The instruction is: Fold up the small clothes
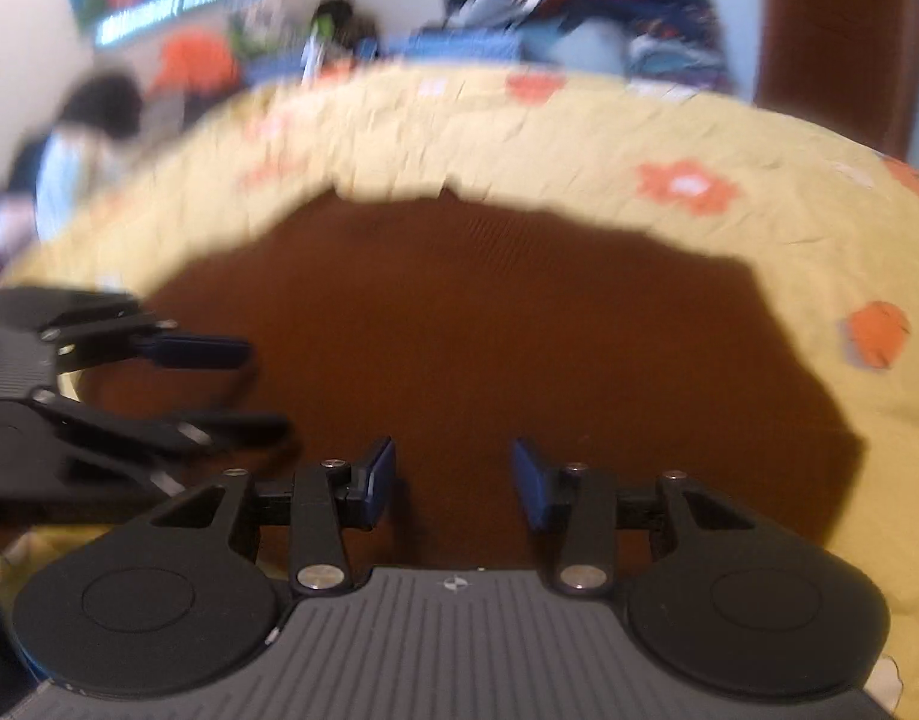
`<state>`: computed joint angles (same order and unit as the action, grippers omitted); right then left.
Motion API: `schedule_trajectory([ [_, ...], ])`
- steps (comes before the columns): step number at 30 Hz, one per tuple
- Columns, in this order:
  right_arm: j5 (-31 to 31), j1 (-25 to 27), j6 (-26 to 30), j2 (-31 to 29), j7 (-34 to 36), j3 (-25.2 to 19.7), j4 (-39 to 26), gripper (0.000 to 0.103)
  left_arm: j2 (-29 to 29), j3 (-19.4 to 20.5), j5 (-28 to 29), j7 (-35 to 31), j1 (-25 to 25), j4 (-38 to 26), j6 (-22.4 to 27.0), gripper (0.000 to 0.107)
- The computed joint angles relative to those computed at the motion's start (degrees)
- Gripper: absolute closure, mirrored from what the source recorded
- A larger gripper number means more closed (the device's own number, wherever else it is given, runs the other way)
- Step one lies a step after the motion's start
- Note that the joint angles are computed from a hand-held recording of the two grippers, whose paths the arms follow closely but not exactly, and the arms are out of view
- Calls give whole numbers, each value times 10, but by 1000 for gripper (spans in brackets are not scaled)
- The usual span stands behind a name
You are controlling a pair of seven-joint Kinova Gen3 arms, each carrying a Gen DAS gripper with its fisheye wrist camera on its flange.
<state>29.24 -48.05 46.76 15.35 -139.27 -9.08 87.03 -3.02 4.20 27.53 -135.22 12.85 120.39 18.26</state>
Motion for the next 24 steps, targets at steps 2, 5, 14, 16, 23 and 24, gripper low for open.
schedule_trajectory([
  [2,47,-53,22,-22,-38,13,35,55,-21,-42,23,-47,27,19,15,62],
  [5,88,-99,35,-39,-88,29,64,55,-17,-114,78,-83,53,3,74,62],
  [14,52,51,-54,-69,-52,8,49,3,51,-281,51,50,157,-139,94,50],
  [16,44,86,-43,-45,-71,24,20,11,104,-265,62,96,112,-189,99,50],
  [23,-70,164,-13,69,18,46,-90,50,230,-211,-25,231,43,-321,149,69],
  [24,-84,179,-34,69,27,33,-84,75,220,-185,-44,228,27,-308,144,90],
])
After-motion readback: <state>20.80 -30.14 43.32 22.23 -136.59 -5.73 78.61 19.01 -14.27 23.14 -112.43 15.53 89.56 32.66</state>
